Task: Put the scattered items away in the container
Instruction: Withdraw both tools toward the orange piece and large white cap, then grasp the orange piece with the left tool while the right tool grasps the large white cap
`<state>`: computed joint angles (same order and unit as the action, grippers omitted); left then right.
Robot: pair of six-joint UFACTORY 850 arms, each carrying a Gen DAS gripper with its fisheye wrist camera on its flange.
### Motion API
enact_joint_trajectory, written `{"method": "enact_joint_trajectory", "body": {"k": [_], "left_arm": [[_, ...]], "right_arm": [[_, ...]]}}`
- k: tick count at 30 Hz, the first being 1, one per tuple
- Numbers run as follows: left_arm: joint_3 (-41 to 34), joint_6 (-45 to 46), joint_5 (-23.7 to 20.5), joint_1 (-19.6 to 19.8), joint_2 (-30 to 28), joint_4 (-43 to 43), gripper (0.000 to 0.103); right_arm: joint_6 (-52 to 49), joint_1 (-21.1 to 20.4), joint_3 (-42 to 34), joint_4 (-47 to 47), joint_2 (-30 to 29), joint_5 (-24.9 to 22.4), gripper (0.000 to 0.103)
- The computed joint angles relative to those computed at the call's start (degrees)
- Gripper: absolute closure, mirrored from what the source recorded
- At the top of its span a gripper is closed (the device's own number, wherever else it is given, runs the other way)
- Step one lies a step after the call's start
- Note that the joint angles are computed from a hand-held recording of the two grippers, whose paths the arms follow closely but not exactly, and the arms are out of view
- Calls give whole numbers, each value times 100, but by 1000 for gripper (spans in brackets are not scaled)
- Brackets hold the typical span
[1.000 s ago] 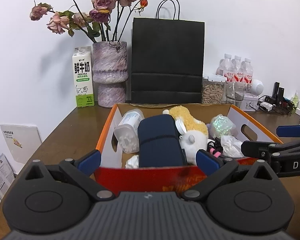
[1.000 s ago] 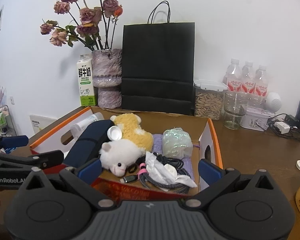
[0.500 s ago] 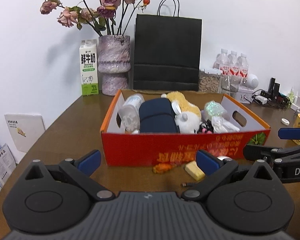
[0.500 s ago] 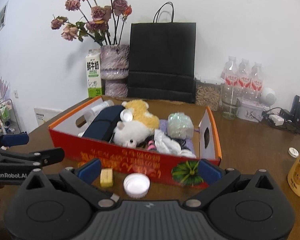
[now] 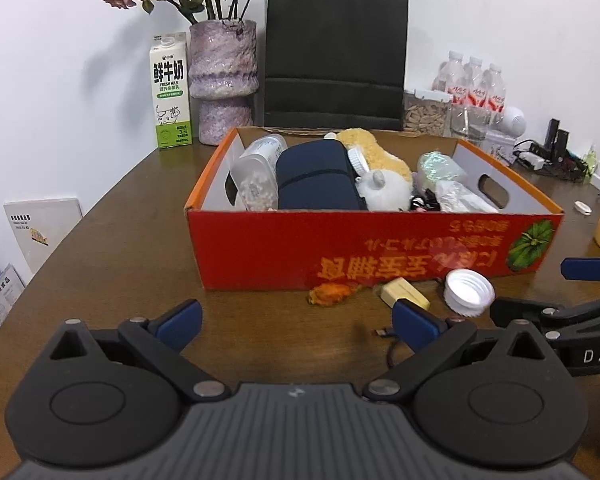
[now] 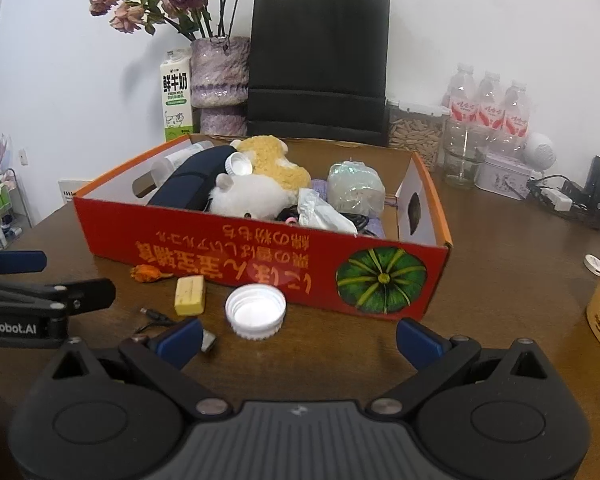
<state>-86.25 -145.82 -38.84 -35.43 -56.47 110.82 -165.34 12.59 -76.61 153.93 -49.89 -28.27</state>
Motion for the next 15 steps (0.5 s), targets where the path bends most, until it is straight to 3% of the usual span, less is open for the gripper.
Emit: {"method": "enact_joint_trajectory", "body": {"k": [6, 9, 10, 15], "left_arm": [[-664, 785, 658, 236, -315, -750, 0], [-843, 915, 830, 302, -433, -877, 12], [-906, 980, 916, 330, -470, -961, 20], [-1086, 1080, 864, 329, -571, -1050, 36]], "right_arm": [[1076, 39, -579, -805, -320, 445, 16], [1434, 56, -722, -1070, -423, 533, 27], [1526, 57, -755, -1122, -451, 550, 29], [1441, 70, -742, -982, -484, 446, 39]]}}
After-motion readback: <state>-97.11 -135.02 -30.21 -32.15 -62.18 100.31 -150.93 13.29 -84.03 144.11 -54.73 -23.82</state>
